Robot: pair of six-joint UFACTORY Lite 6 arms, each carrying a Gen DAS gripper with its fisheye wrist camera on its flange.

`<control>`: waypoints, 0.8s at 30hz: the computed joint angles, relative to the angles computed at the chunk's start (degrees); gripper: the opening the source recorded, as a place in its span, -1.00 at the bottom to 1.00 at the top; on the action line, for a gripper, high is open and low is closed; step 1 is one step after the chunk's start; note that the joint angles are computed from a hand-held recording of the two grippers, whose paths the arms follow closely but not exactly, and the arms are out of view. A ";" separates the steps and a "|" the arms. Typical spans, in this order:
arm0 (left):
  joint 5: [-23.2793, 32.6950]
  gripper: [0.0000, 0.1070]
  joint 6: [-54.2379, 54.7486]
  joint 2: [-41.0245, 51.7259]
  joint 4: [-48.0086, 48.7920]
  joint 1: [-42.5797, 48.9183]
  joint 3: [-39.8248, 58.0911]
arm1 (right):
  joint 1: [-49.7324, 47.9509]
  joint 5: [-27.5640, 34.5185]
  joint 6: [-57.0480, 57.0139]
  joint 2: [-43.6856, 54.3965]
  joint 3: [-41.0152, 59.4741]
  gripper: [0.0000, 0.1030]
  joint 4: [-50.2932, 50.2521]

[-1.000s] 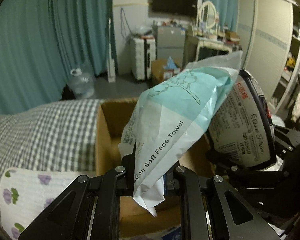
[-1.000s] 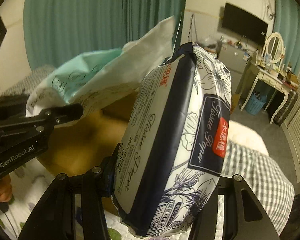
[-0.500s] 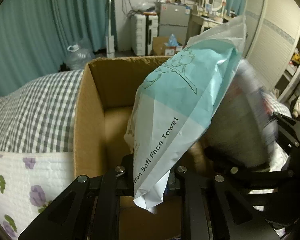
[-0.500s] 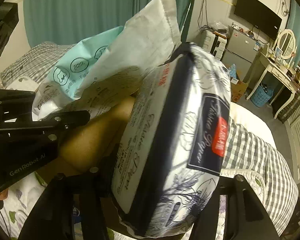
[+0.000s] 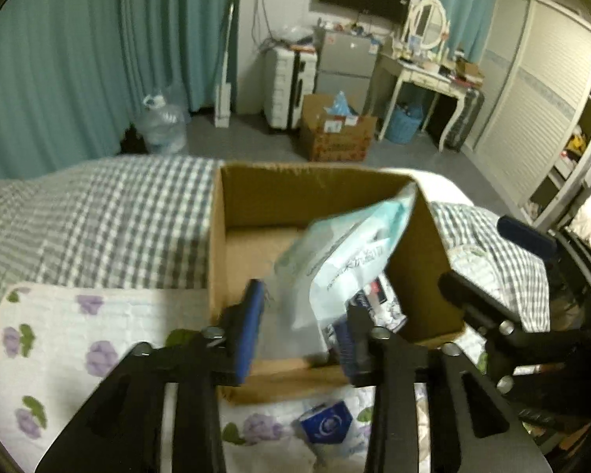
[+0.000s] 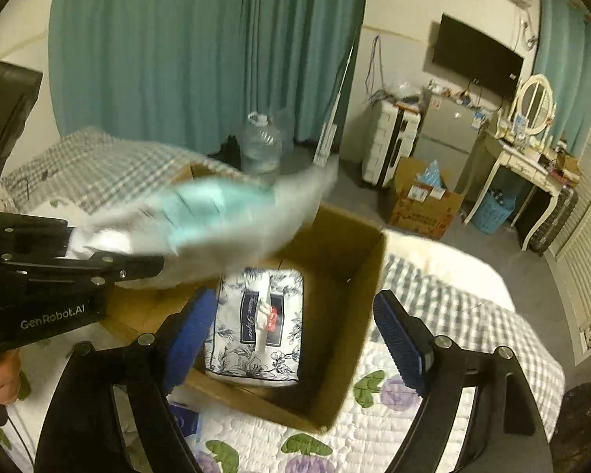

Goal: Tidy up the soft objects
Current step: 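Open both tools to drop the packs into the box and withdraw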

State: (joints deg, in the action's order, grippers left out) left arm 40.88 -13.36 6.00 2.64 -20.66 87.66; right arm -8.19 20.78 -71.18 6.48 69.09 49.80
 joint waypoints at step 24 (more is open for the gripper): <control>18.40 0.80 -35.76 -35.71 46.58 -29.01 -5.18 | -34.35 40.01 1.96 -40.75 -2.94 0.97 10.85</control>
